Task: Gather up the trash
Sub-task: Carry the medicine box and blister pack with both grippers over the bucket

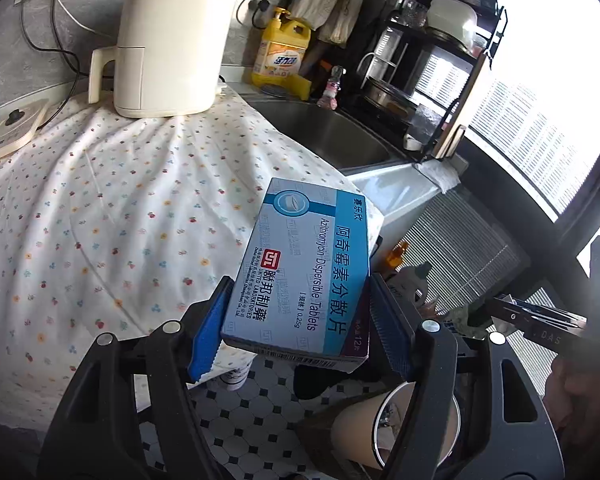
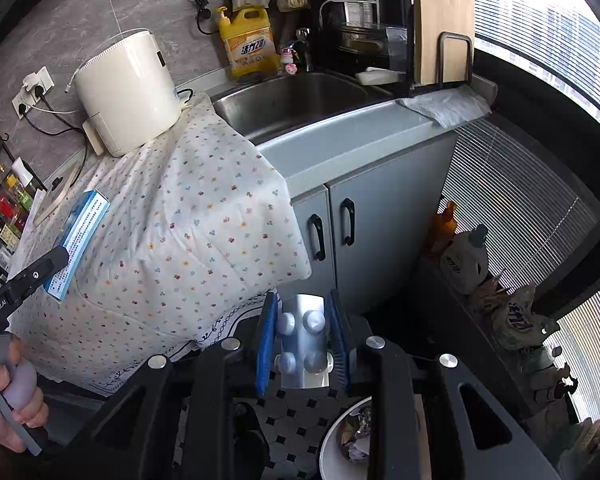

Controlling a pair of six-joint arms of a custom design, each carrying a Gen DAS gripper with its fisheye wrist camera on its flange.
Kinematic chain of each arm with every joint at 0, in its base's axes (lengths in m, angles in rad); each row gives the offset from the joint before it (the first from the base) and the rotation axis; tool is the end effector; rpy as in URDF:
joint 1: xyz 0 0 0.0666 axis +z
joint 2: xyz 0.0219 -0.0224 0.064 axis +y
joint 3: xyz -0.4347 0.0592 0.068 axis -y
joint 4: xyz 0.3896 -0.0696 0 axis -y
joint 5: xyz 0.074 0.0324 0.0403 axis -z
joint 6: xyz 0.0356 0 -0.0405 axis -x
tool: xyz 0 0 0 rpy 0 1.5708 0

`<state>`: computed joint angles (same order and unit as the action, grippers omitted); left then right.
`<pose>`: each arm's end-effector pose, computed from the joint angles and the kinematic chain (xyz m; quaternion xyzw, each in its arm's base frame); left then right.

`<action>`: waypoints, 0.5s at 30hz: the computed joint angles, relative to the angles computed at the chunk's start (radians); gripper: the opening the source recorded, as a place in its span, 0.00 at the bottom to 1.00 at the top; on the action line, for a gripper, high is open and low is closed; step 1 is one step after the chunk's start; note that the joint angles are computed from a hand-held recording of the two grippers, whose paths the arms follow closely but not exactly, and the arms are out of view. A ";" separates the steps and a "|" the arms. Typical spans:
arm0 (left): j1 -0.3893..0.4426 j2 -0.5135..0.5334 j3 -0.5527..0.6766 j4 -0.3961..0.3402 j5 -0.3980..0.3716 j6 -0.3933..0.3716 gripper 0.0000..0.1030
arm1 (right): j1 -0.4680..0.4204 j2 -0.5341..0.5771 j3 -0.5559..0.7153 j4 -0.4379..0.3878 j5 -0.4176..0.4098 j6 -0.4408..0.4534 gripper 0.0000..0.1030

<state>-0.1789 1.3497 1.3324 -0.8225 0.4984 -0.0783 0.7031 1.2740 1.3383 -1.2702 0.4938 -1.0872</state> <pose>0.4423 -0.0977 0.4844 0.2035 0.8863 -0.2475 0.3344 0.3056 0.2364 0.4927 0.2255 0.9276 -0.0130 0.2976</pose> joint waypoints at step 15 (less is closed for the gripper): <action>-0.249 -0.121 -0.176 -0.072 -0.054 -0.016 0.65 | 0.262 -0.251 -0.327 -0.164 -0.026 -0.594 0.27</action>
